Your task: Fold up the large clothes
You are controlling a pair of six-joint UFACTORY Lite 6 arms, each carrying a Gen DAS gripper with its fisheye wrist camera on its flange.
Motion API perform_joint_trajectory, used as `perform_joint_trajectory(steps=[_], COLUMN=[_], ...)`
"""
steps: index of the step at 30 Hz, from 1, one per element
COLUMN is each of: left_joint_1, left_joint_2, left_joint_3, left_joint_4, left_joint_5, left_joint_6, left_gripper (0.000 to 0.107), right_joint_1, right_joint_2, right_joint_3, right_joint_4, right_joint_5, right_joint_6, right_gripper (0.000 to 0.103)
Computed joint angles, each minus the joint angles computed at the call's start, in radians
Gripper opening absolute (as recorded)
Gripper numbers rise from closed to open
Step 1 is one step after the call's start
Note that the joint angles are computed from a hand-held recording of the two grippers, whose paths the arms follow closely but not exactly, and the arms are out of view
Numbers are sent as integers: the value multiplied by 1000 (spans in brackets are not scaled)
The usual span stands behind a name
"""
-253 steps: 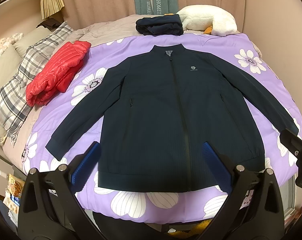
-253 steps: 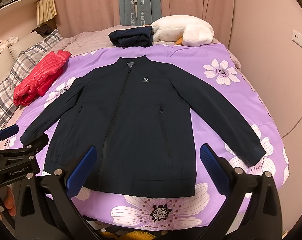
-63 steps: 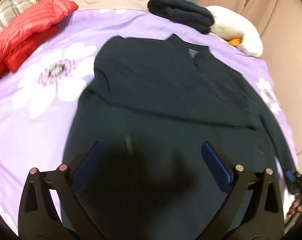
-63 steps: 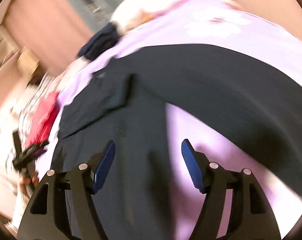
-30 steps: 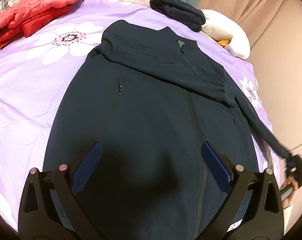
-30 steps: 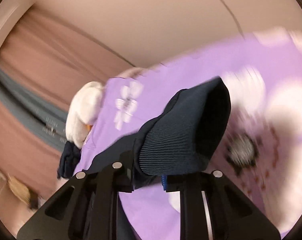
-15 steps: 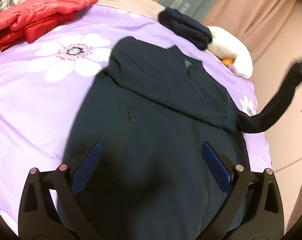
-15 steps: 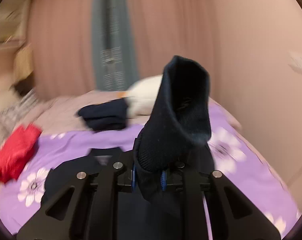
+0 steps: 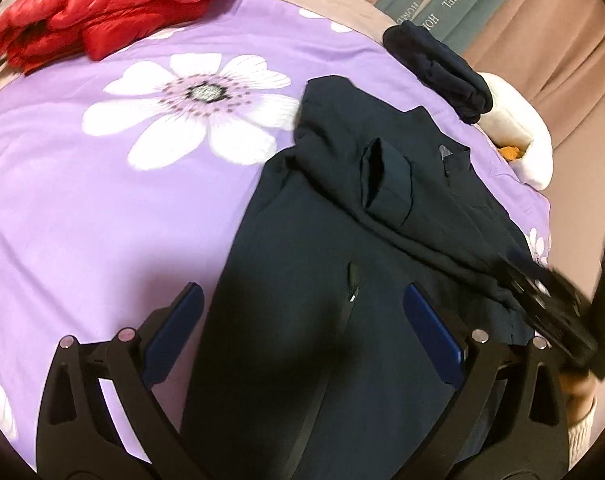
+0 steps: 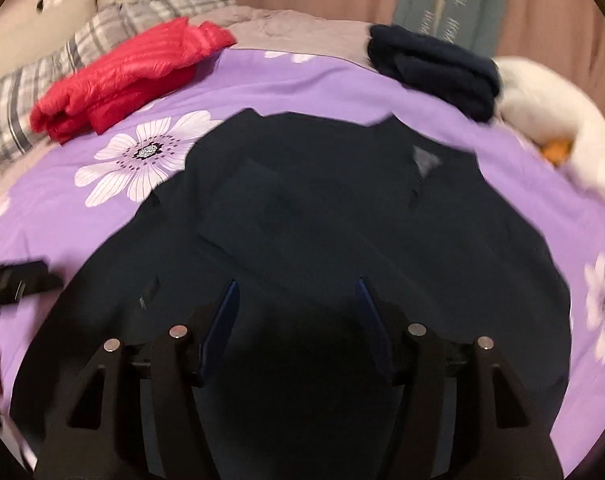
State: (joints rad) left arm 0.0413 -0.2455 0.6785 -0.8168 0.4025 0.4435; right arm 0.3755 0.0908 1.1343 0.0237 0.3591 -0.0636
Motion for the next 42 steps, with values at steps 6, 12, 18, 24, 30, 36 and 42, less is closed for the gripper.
perform_joint_trajectory(steps=[6,12,18,24,30,36,42], left_joint_1=[-145,-324,-404,-402,-387,-422,-435], left_joint_2=[275,661,901,811,826,850,861], left_joint_3=[333,809,1030,773,797,832,846], left_joint_4=[-132,233,536,570,559,724,777], left_joint_5=[-26,-16,31,-102,-66,-65,-61], left_joint_6=[87,-293,-552,-470,-442,-592,-638], left_gripper=[99,63,43,42,42,48,50], right_joint_1=[-535,-735,-666,-672,-761,-699,-627], right_joint_2=[-110,83,283,445,481,538,809], right_joint_3=[-98,61,243,310,383,537,839], right_joint_4=[549,765,770,508,450,730,326], right_joint_5=[77,134,106,38,35,115,173], right_joint_6=[-628,-842,-820,-644,-504,-726,-289], right_gripper=[60,38,33,31,32,42,42])
